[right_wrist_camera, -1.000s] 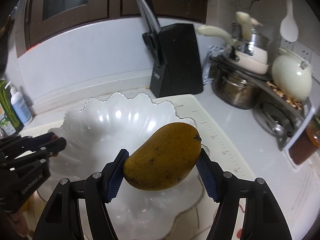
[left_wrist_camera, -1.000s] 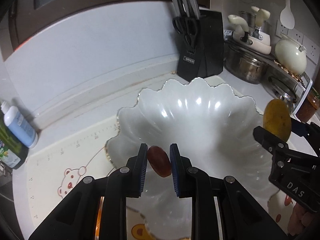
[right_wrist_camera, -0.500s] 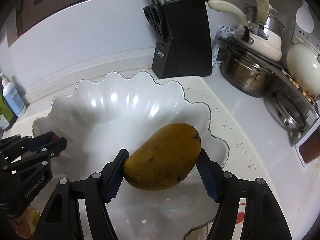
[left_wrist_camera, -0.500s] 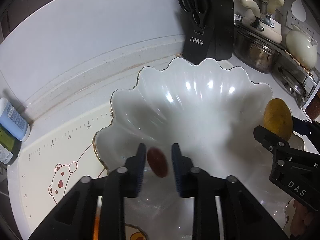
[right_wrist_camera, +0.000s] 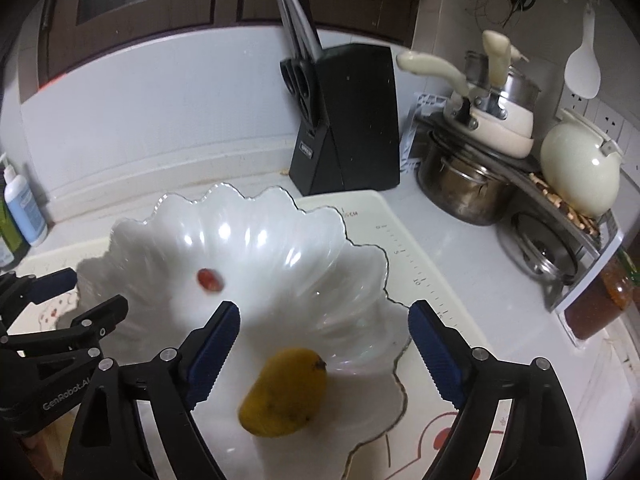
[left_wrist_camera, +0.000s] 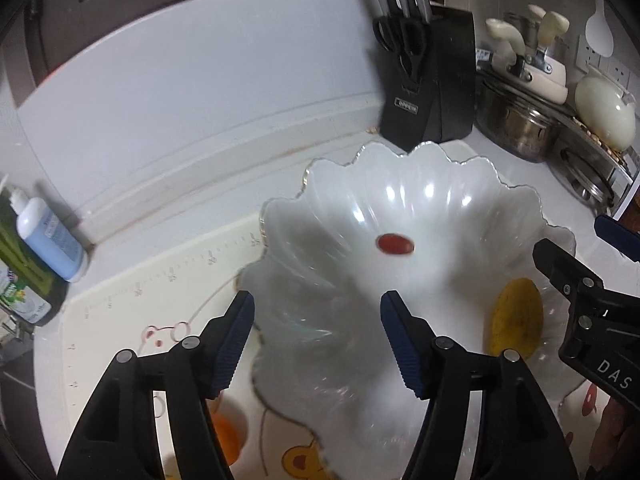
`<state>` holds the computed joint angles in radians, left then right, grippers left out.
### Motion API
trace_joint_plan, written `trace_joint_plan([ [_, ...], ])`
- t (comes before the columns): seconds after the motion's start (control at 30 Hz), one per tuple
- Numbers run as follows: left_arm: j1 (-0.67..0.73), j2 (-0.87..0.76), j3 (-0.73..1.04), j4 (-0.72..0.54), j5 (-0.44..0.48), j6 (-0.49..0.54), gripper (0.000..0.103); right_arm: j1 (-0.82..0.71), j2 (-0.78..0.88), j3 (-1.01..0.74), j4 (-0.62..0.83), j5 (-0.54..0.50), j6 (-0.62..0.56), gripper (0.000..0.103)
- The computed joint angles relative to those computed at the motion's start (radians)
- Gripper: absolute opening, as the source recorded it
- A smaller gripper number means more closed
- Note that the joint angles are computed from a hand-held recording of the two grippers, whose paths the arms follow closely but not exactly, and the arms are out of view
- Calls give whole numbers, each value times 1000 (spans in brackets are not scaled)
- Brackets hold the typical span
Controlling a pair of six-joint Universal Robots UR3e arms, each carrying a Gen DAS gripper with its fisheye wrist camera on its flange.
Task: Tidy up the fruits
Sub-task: 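Open the right tool to drop the mango while the left tool drops the date into the bowl, then withdraw both open tools from the bowl back over the mat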
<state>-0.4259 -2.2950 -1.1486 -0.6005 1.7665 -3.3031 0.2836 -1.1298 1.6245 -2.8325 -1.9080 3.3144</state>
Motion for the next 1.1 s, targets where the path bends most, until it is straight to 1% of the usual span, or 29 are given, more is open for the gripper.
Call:
trace_joint_plan([
  [0.1, 5, 49, -45, 4, 4, -6, 68, 21, -26, 3, 6, -15, 15, 87],
  [0.33, 15, 183, -189, 27, 36, -12, 70, 87, -73, -1, 27, -47, 55, 87],
  [0.5, 23, 280, -305, 67, 76, -5, 71, 137, -87, -11, 45, -81, 81, 87],
  [0.77, 52, 445, -507, 133, 94, 12, 72, 218, -99, -30, 74, -110, 130, 87],
  [0.83, 61, 491, -561, 153, 102, 19, 75, 241, -100, -37, 83, -125, 143, 87],
  [1.0, 73, 596, -673, 185, 115, 26, 77, 291, -107, -46, 102, -153, 177, 87],
  [1.1, 74, 655, -734, 204, 130, 29, 82, 321, -116, -35, 101, -164, 200, 87],
])
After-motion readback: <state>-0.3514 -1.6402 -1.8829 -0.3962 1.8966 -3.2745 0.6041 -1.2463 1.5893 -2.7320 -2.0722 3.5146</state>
